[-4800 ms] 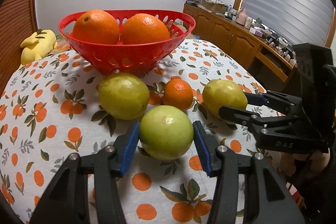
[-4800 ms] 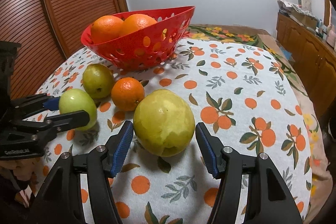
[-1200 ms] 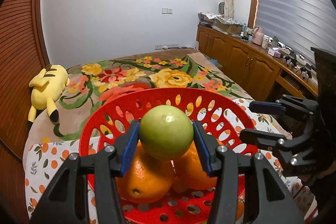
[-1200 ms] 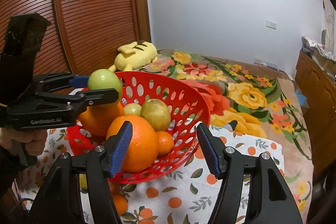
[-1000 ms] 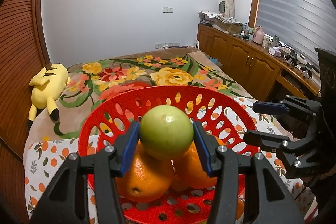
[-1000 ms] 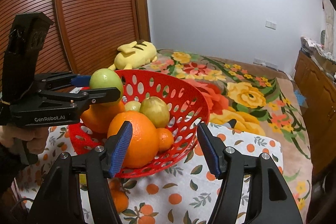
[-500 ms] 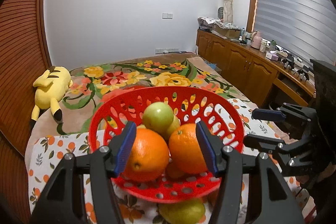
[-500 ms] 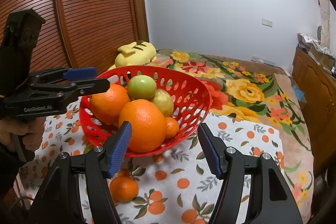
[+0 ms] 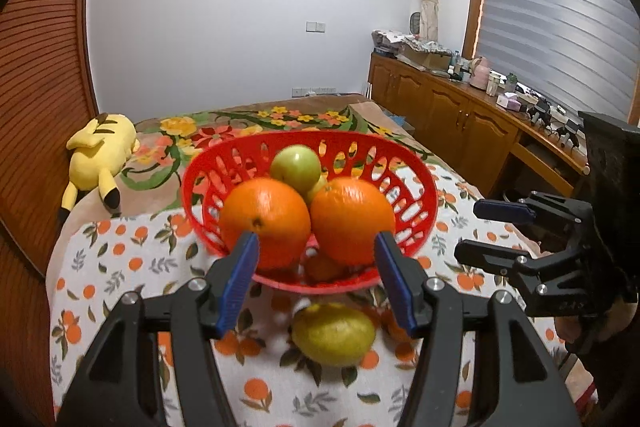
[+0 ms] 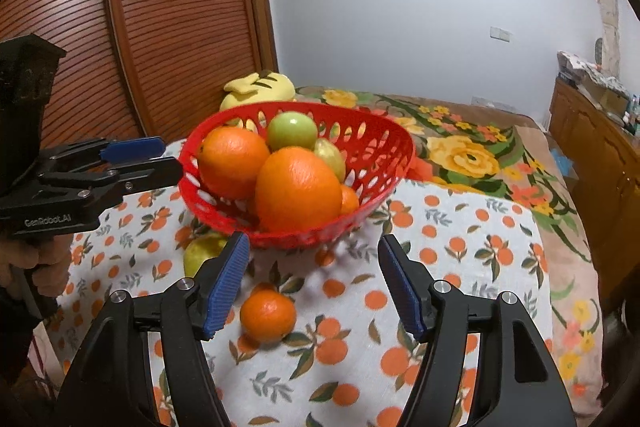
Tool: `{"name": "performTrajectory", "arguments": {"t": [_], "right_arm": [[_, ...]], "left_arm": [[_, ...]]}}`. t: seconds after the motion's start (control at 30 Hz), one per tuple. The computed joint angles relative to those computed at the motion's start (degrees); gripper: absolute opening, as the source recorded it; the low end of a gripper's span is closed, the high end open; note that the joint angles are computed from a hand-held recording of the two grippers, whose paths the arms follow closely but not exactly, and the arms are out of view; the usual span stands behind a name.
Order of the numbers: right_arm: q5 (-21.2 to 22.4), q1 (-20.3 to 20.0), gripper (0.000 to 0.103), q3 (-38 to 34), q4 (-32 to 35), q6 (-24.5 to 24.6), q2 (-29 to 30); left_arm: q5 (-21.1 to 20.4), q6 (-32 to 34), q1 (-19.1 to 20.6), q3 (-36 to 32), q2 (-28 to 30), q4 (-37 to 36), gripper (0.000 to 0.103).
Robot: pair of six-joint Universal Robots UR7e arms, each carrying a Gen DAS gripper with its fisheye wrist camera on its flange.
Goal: Organize fruits
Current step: 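Withdraw both open tools toward the remaining lemon and tangerine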
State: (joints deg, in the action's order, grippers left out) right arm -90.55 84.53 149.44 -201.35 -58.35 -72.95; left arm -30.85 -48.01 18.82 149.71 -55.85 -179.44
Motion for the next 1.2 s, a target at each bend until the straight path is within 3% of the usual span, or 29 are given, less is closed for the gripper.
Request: {"name": "performTrajectory", "arguments": {"t": [0.43, 0.6, 1.2], "right_arm": [[-0.54, -2.88, 0.068, 4.51, -6.51, -0.82, 3.01], [0.11, -4.01, 0.068, 5.84, -7.82, -1.06, 3.72], [1.75, -7.21, 0.068, 7.34, -9.15, -1.35, 3.83]], "left_arm": [[-3.98, -9.13, -1.28, 2.65, 4.6, 1.06, 0.06], [-5.26, -7.96, -0.01, 1.91, 7.14, -1.38, 0.065], [-8.56, -2.49, 5.68, -1.22, 11.97, -6.53, 0.067]]}}
